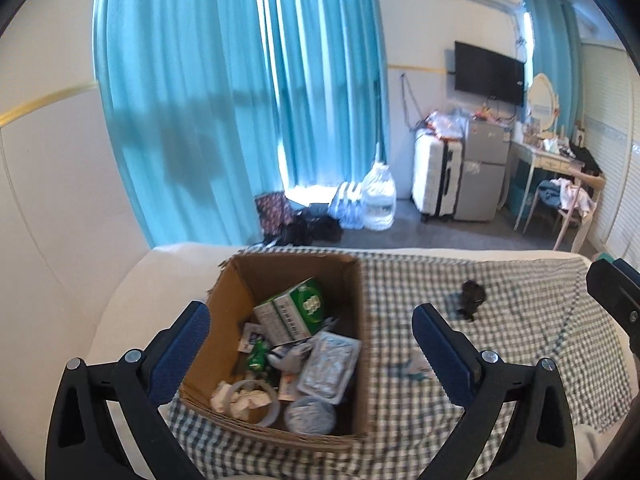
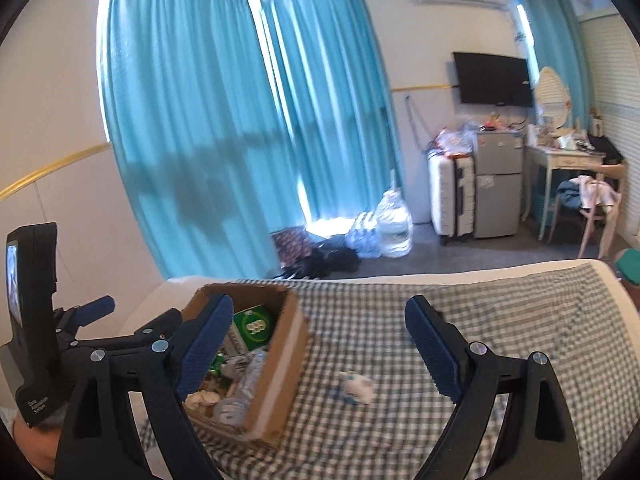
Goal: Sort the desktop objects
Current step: 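Move both open tools back toward the white bear figurine and black cup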
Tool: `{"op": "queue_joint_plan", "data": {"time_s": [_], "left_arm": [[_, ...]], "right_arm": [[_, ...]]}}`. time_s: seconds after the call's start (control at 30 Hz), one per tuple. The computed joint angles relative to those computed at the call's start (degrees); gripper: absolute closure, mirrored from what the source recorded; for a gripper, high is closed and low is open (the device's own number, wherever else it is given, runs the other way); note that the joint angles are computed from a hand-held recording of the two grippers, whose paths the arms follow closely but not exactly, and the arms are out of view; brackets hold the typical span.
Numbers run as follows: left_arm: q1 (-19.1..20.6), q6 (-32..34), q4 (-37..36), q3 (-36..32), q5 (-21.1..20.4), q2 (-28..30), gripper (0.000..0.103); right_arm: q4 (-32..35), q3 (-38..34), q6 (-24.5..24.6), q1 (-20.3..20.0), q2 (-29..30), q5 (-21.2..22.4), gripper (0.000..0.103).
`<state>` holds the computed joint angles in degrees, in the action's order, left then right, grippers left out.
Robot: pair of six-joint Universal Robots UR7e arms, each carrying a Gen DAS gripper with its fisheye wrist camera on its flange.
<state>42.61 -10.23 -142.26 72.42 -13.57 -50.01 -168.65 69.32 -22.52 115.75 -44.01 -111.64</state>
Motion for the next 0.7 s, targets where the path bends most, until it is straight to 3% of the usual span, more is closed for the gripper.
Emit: {"op": "queue_joint_plan", "data": {"time_s": [0.23,0.47,0.7], "left_arm": [[-1.90,-0.56,-0.82,-0.78,-1.04,3.32,0.000],[-2.08,5.40,-5.43,-2.40,-1.85,8.16,0.000],[0.31,0.54,1.12,-3.83,-5.26,10.81,0.000]], "right_arm": [[-5.13,5.67,1.11,-1.63,-5.79,-1.96,0.010],[-7.78,7.20,2.63,-4.44,-7.55,-3.39,0.007],[-6.94,6.97,1.65,-7.57,-6.40,-4.51,0.007]]}}
